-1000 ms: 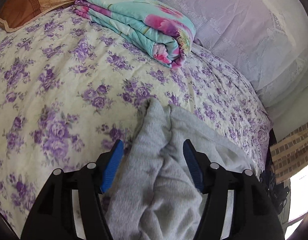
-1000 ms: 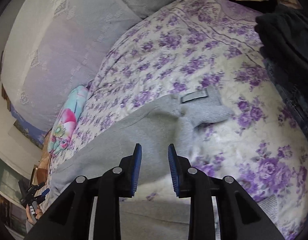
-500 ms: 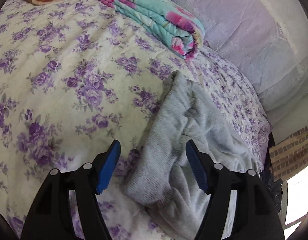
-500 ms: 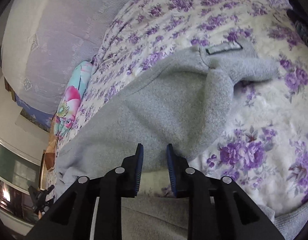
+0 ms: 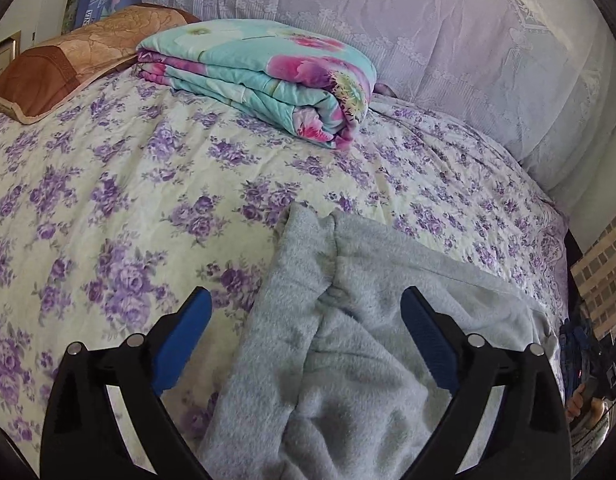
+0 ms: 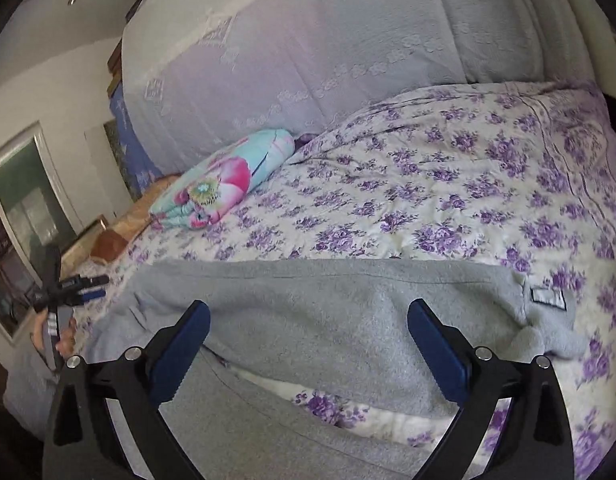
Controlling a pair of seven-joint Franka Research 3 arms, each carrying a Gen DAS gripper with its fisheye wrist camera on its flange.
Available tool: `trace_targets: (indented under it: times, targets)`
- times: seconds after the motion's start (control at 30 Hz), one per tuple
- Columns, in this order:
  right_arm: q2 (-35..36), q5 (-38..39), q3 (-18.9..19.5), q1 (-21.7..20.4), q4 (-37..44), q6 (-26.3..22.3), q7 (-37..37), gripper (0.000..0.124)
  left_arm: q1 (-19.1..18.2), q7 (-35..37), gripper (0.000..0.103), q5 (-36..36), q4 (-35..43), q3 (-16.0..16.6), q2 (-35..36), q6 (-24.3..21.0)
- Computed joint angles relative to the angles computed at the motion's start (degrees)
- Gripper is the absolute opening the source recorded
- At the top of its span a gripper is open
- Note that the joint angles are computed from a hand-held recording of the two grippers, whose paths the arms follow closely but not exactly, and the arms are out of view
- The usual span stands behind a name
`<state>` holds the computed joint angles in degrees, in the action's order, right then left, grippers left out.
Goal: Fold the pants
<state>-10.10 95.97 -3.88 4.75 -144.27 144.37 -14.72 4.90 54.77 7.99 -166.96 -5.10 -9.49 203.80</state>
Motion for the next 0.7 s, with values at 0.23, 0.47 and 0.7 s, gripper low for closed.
trace_targets:
  times: [0.23, 0.47, 0.7]
  targets:
    - [7.83, -11.22, 2.80, 2.58, 9.54, 2.41, 3.46, 0.084, -1.02, -18.87, 0.093, 28.48, 11.69, 8.79, 7.92, -5.42]
    - [21.84, -26.68, 5.81, 3.05, 23.20, 3.20, 12.30, 0.046, 8.28, -34.80, 0.093, 49.82, 20.74, 2.95, 15.09, -5.64]
    - [32.34, -40.02, 8.53, 1.39, 35.21, 0.06, 16.54, 0.046, 17.41, -54.39, 0.093, 72.50, 31.49, -2.82, 24.93, -1.76]
